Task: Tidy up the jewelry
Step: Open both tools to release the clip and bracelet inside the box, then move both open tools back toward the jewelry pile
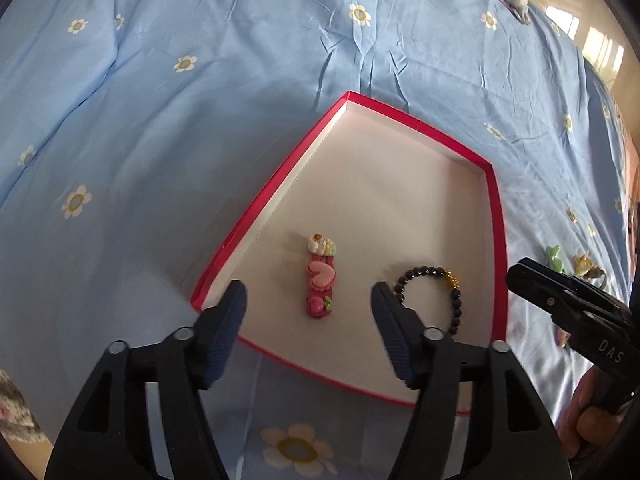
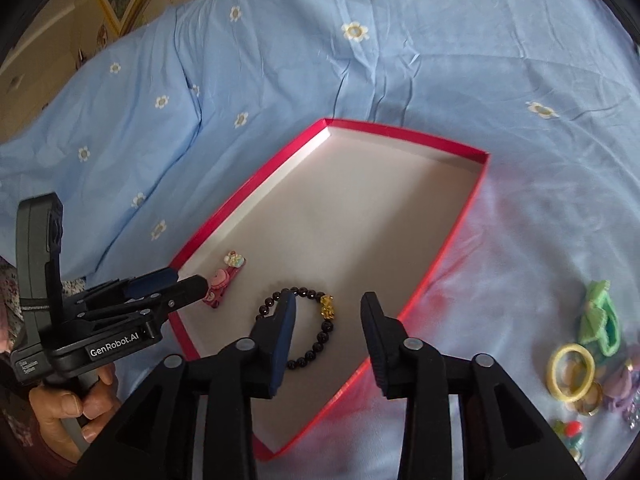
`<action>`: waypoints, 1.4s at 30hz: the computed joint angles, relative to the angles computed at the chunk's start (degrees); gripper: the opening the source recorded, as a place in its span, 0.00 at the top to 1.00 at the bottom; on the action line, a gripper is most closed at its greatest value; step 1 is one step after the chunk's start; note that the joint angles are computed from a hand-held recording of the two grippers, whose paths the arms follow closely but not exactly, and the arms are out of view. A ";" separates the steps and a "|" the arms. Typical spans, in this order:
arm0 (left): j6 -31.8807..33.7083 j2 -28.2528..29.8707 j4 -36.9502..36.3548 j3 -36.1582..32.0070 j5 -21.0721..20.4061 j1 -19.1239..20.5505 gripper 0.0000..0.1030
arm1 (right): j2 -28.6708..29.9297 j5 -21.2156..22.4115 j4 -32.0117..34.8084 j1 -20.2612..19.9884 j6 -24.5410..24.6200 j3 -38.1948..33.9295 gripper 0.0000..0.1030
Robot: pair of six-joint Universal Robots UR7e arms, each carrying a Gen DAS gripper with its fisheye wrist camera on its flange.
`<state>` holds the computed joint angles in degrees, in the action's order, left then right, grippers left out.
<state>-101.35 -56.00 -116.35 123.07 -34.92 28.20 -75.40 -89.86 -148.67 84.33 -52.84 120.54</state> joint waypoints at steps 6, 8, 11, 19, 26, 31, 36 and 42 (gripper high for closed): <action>0.57 1.52 -2.58 0.01 -1.38 -2.07 0.34 | -5.22 1.84 0.92 -2.69 -1.68 1.04 0.49; 0.94 2.32 -3.26 -0.41 -1.68 -2.71 0.34 | -6.88 1.86 1.09 -3.61 -2.30 1.43 0.49; 2.28 3.53 -4.86 -1.24 -1.92 -3.45 0.33 | -8.98 2.34 1.98 -5.21 -2.68 1.54 0.49; 9.96 8.33 -10.02 -5.37 -2.35 -4.58 0.31 | -13.65 3.03 2.34 -9.53 -4.49 1.47 0.45; 19.10 13.03 -15.76 -9.59 -3.38 -4.08 0.30 | -15.96 3.54 2.56 -13.31 -4.31 0.44 0.45; 25.00 16.29 -18.65 -13.19 -3.73 -3.34 0.30 | -16.74 4.13 2.11 -15.40 -3.65 -0.59 0.45; 29.56 18.37 -21.32 -15.74 -4.15 -2.34 0.30 | -16.80 5.03 1.79 -16.86 -2.88 -2.10 0.45; 33.45 20.21 -22.18 -18.54 -4.10 -1.28 0.30 | -16.18 5.72 1.47 -17.73 -2.09 -3.70 0.45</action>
<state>-67.90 -35.79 -138.52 104.53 -39.02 26.92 -91.59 -84.15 -147.20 66.60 -54.93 116.84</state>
